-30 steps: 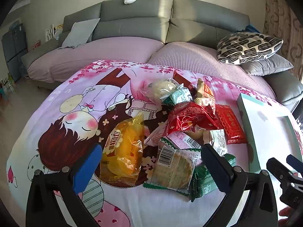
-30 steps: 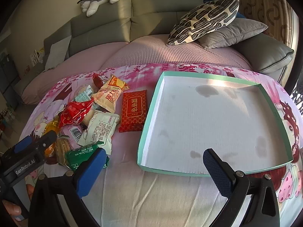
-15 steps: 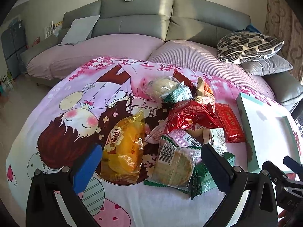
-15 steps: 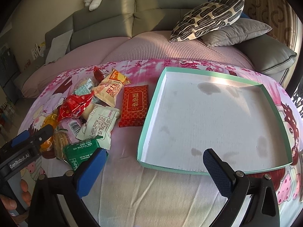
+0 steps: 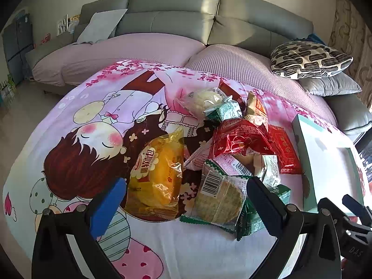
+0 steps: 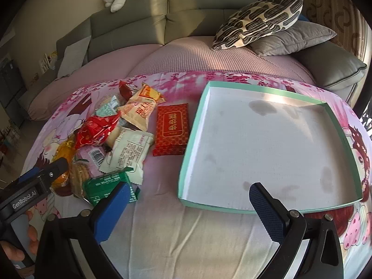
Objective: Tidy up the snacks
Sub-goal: 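Move the right tool to the green pack while the left tool nears the biscuit packet, then grip the green pack with the right tool while the left tool grips the biscuit packet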
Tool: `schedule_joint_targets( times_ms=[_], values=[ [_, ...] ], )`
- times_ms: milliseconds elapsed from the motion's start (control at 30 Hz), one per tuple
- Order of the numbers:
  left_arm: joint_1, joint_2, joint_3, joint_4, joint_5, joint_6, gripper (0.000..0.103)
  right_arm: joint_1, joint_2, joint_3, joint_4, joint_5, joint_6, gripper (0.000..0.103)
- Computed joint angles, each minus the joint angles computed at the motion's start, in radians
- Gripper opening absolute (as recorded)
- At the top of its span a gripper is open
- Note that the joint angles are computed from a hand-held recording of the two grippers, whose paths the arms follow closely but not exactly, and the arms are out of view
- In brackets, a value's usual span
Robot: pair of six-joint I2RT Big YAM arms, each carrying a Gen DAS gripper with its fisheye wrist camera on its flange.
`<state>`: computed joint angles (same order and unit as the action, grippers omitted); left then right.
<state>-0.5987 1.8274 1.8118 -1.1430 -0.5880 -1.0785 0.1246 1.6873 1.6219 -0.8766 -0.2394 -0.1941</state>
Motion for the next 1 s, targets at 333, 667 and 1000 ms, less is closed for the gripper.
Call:
schedule_joint_targets(
  times_ms=[333,667,1000],
  values=[
    [0.02,-0.056,-0.072,0.006,0.016,-0.06,0.103,0.05,0.003,-0.007,-0.02,-0.019,-0.011,0.103],
    [0.031,-0.045,-0.08,0.021,0.102,-0.036,0.103,0.111,0.013,-0.028,-0.04,-0.012,-0.096,0.103],
    [0.023,-0.025,-0.054,0.04,0.122,0.016,0.102,0.128,0.033,-0.03,-0.042,-0.014,-0.085,0.103]
  ],
)
